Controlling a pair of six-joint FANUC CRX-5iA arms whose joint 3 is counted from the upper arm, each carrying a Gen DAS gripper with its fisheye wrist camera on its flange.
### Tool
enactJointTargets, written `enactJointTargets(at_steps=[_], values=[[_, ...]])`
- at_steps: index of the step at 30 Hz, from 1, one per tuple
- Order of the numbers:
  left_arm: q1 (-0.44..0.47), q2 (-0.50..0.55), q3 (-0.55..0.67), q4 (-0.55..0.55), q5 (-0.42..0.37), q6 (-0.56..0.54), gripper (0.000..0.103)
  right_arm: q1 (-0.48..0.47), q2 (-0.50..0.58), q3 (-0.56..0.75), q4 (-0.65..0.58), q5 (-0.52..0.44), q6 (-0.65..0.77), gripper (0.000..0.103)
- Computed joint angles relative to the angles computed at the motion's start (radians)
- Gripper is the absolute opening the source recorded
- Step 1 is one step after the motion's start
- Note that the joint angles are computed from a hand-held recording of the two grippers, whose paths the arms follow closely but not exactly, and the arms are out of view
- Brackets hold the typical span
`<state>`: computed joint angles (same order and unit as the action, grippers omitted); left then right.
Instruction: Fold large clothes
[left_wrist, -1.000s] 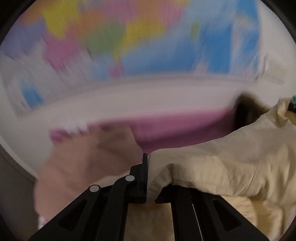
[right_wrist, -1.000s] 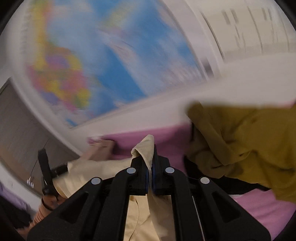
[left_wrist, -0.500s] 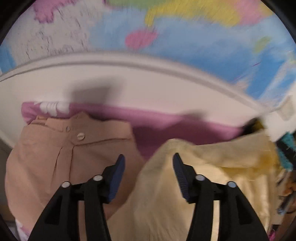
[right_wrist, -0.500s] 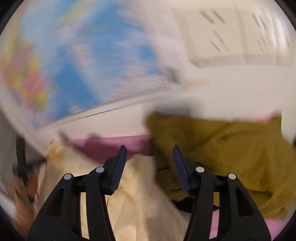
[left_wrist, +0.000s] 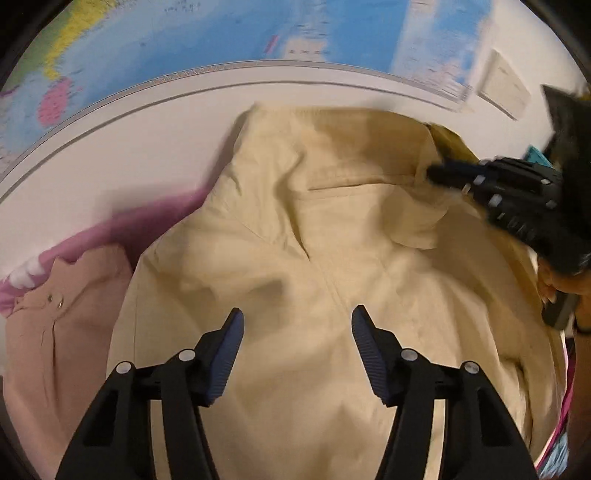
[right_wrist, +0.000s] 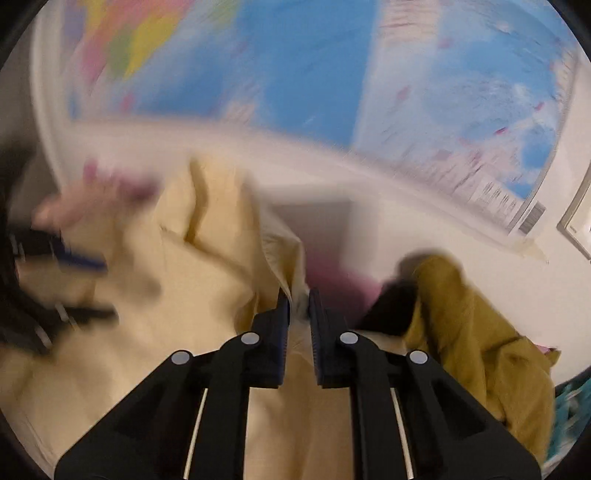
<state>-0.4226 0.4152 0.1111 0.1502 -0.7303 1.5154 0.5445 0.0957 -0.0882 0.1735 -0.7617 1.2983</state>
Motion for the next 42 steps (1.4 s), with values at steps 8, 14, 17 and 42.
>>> enactJointTargets(at_steps=[8,14,17,42], values=[[0.071,-0.145,-0.169,0.024,0.121,0.026,0.067,-0.061,-0.062,-0.012,-0.125,0.037,-0.059,0.061],[-0.012,-0.419,-0.372,-0.154,0.140,0.106,0.082,-0.068,-0.405,-0.220,-0.186,-0.062,0.050,0.088],[-0.066,-0.496,-0.453,-0.217,0.133,0.156,0.086,-0.091,-0.565,-0.305,-0.242,-0.203,0.037,0.091],[-0.223,-0.632,-0.318,-0.808,-0.307,0.803,0.004,-0.232,-0.641,-0.344,0.022,-0.238,0.009,0.004]])
